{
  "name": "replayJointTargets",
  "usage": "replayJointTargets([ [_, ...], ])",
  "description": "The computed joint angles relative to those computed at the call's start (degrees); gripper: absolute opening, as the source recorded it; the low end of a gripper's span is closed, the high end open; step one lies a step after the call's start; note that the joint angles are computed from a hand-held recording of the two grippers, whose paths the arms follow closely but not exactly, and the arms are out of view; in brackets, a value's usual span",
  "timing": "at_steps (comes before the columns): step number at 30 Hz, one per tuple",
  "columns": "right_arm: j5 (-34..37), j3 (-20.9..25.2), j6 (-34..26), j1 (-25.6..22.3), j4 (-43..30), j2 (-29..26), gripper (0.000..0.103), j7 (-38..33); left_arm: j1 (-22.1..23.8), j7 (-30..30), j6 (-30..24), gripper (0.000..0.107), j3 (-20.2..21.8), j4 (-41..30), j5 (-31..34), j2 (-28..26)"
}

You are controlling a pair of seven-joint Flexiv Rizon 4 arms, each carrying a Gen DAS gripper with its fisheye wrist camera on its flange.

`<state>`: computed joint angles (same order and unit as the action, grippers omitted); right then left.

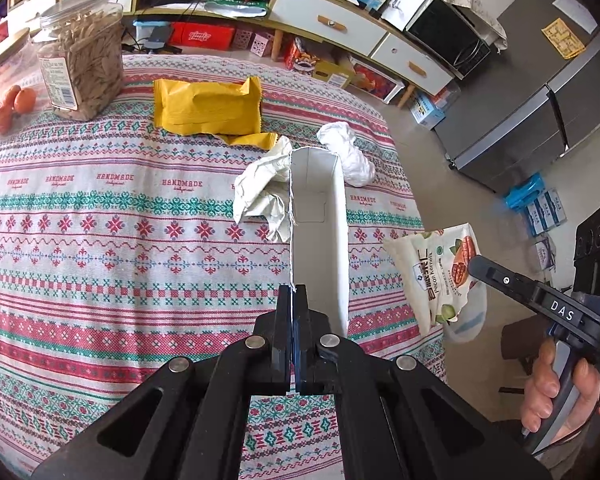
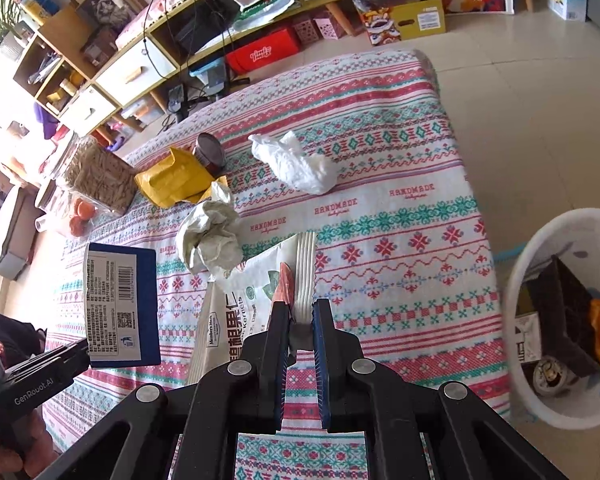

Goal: Collect trash
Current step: 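Carry box and snack bag to the white bin and open both tools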

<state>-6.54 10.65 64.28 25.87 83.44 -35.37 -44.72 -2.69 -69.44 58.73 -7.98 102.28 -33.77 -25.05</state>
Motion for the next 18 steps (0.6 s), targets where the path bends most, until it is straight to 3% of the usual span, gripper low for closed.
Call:
replayJointTargets([
  [18, -2.55, -3.67, 9.15, -2.2, 13.02, 9.08, 0.01, 5.93, -3.25, 3.89, 1.05, 0.0, -3.62, 1.24, -4.18, 0.77],
])
